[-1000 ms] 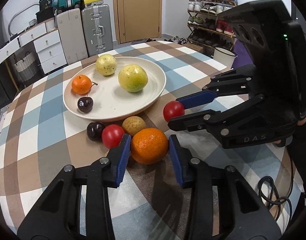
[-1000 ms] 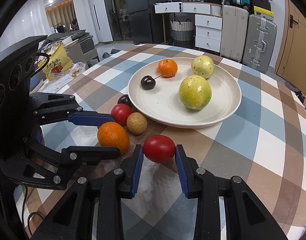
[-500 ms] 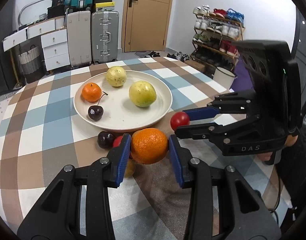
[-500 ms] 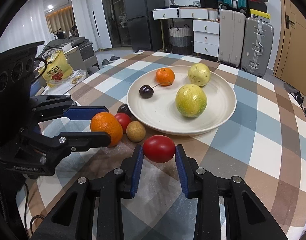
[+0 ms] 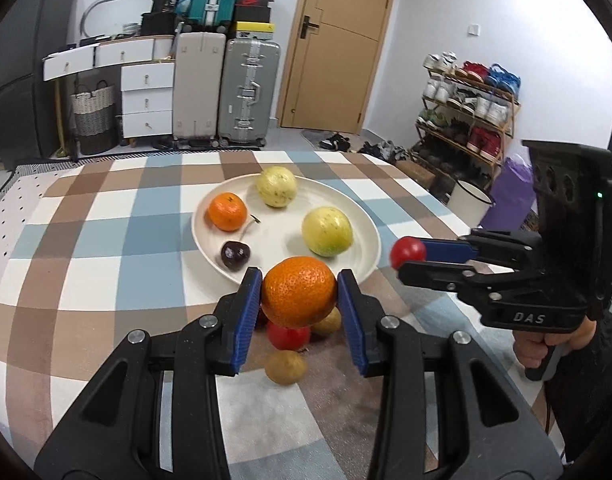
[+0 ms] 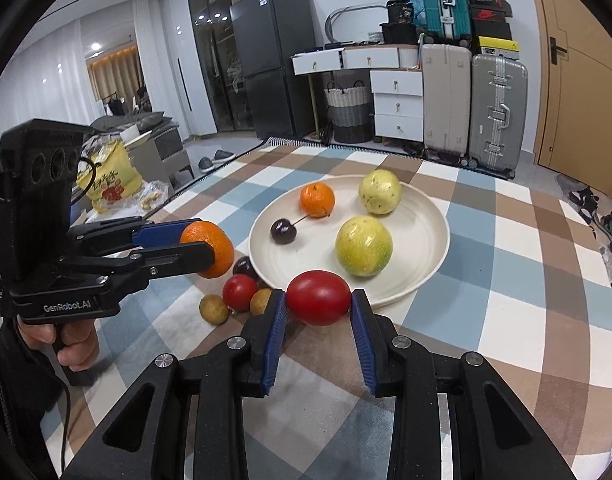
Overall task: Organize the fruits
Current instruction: 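Carry the orange and tomato onto the cream plate and open both grippers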
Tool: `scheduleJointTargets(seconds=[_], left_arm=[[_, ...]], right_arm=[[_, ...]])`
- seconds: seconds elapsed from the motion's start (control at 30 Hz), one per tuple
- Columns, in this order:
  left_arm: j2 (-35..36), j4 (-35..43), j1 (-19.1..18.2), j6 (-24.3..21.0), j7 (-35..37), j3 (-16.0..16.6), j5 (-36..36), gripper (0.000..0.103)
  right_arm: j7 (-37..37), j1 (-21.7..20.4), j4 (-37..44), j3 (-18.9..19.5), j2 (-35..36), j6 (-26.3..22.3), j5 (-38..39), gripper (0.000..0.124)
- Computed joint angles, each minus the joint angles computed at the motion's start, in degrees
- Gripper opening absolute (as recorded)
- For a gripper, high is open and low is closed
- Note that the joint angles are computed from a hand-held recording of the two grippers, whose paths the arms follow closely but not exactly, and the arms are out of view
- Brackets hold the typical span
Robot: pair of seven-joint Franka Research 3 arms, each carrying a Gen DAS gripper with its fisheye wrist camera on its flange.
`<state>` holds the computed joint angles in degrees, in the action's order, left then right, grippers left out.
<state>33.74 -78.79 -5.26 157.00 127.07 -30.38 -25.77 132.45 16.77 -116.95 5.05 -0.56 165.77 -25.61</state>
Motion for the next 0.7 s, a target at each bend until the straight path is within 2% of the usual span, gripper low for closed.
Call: scheduleJointTargets(seconds=[0.13,0.37,0.53,0.7], left_arm=[[0.3,0.9,-2.0,2.5,-3.6,2.5,2.6,0.036],[3.3,6.2,-4.5,3.0,-9.6,4.1,8.6,0.036],[7.2,12.8,-6.9,1.0,-12.7,5.0,12.8,0.036],[12.1,21.2,-10.0,-2.3,-15.5,6.7,16.2,0.036]], right_arm=[[3.2,-0.5,0.6,0.0,-0.4,-0.3,-2.5,0.033],[7.5,-1.3,2.4,-0.2,-0.4,-3.2,-5.6,0.033],[9.8,-1.3,4.9,-0.7,0.7,-6.2,-6.3,0.033],[9.0,-0.9,7.6,-1.6,2.5,-8.5,-5.2,0.033]])
